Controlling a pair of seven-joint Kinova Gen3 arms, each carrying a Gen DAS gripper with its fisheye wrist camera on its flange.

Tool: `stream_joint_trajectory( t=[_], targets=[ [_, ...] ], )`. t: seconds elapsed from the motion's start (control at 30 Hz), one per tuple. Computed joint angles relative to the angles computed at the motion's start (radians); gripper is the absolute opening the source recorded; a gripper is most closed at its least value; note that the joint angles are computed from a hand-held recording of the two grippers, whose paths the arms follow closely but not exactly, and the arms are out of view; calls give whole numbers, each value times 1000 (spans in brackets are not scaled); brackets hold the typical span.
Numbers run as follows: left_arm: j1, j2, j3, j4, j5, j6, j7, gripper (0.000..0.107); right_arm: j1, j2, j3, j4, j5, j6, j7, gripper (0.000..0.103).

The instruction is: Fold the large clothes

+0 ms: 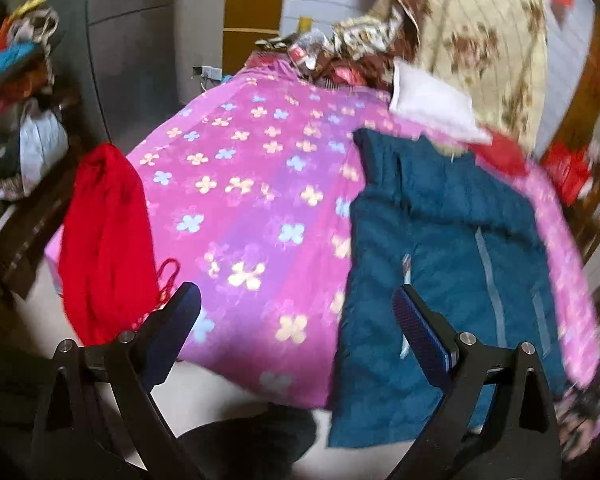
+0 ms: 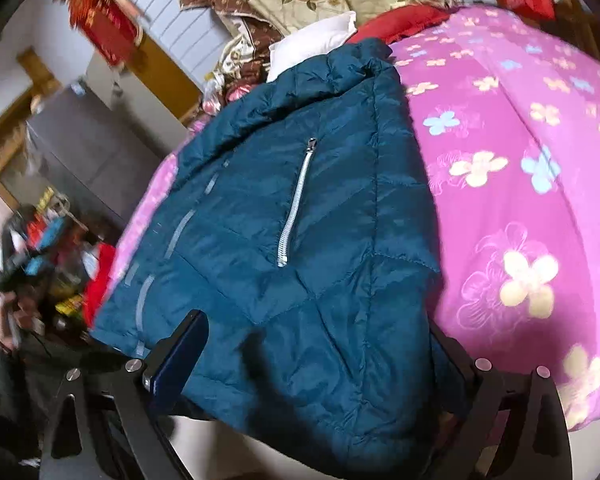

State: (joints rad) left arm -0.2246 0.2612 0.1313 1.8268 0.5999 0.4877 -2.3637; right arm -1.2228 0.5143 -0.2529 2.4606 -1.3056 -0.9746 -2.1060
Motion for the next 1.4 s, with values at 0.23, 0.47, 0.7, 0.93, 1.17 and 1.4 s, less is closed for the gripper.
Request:
stream_joint_trajectory(
  t=[0.23, 0.47, 0.7, 0.93, 1.17, 1.4],
  targets=[
    [-60, 159, 173, 156, 32, -210, -114, 97, 11, 12, 8, 15, 84, -15, -59, 84],
    [-222, 333, 387, 134, 38, -215, -148, 97, -12, 42, 13, 22, 98, -58, -97, 85],
    [-341, 386, 515, 144, 89, -91, -347, 86, -48, 85, 26, -23, 17, -105, -49, 85],
    [-321, 393, 422, 95, 171, -2, -382, 41, -40, 87, 11, -24, 24, -117, -61, 85],
    [-254, 351, 398, 149, 239, -103, -485, 41, -14, 83, 58, -94, -29, -45, 127, 76],
    [-243, 386, 358, 107, 313, -5, -548, 51, 25, 130, -47, -49, -25, -172, -25, 55]
  ],
)
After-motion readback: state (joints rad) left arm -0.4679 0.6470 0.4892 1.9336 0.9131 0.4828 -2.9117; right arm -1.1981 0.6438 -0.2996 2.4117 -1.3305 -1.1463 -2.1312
